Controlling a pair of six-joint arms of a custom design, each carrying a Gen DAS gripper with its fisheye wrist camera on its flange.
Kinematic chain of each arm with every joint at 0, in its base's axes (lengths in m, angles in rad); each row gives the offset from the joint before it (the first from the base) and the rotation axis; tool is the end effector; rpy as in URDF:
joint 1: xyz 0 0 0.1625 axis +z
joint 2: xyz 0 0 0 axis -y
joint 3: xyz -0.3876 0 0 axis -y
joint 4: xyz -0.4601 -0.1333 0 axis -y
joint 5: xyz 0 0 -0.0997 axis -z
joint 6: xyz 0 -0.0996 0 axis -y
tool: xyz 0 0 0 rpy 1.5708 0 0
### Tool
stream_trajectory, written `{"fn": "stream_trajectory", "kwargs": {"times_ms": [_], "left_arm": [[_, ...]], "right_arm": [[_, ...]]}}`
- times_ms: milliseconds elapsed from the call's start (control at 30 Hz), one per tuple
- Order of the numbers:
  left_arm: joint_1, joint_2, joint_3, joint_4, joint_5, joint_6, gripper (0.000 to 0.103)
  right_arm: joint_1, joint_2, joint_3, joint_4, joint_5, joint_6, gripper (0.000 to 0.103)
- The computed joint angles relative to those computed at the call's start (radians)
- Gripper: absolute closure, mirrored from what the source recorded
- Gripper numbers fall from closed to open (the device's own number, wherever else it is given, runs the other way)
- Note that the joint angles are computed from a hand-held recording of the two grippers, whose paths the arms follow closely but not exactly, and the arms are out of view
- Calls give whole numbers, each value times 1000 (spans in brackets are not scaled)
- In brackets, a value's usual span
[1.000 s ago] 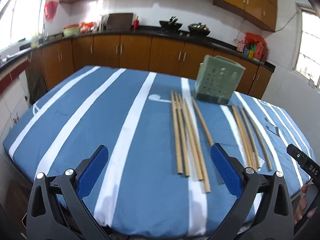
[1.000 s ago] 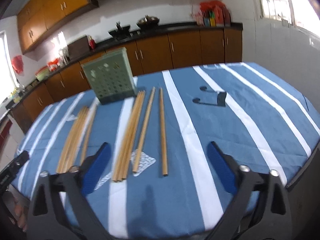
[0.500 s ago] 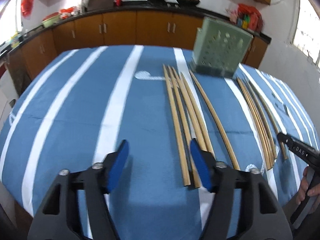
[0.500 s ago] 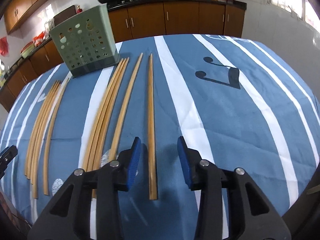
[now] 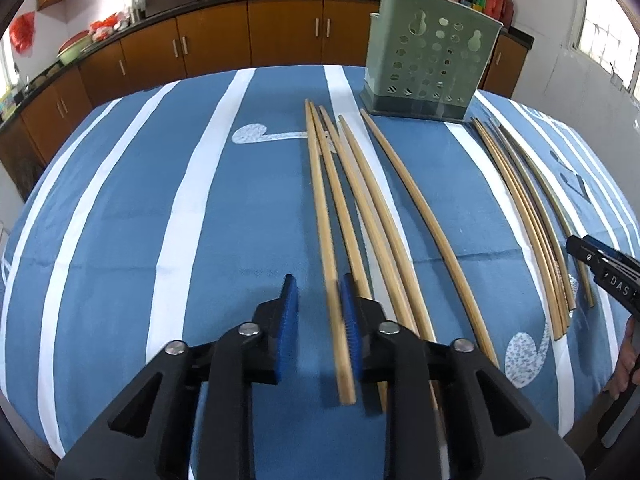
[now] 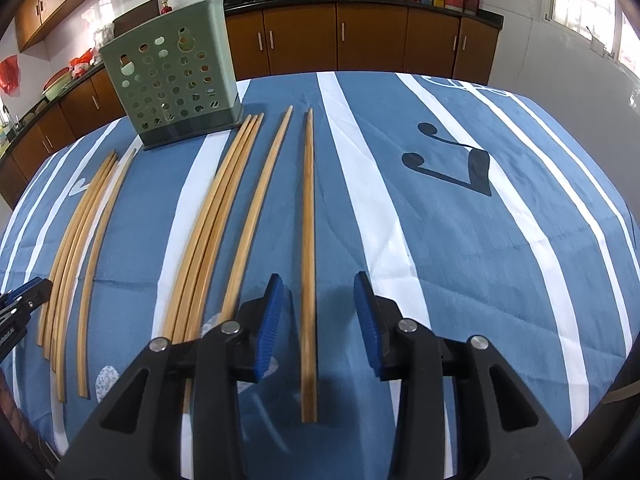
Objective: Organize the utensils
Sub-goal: 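Lower the right gripper onto a single wooden chopstick and close it, then lift the chopstick upright with the right gripper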
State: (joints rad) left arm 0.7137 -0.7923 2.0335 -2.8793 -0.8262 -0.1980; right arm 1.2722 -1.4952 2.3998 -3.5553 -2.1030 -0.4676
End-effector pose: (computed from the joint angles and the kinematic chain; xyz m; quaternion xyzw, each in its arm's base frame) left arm -0.2658 -0.4958 -0.0632 0.2897 0.8848 -0.2101 0.2983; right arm -0.0493 -0.4413 0.2347 -0.0649 -0.8360 0.3757 0.3946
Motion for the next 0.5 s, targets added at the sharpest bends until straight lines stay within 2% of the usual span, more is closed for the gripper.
{"fn": "stream_trajectory", "kwargs": {"times_ms": [67,133,367,500], "left_arm": [[4,16,-20,3,11,18,95],[14,25,-37,0,11,31,95],[76,49,-112,-12,13,61,95],[121,44,-131,-66,-56,94,95]], "right_arm": [[4,13,-10,-11,-8,-13,84],[1,7,-21,21,5,-14,95],[-9,47,-100,38,-2,-23,95],[-28,67,-141,25,8,-14,95]]}}
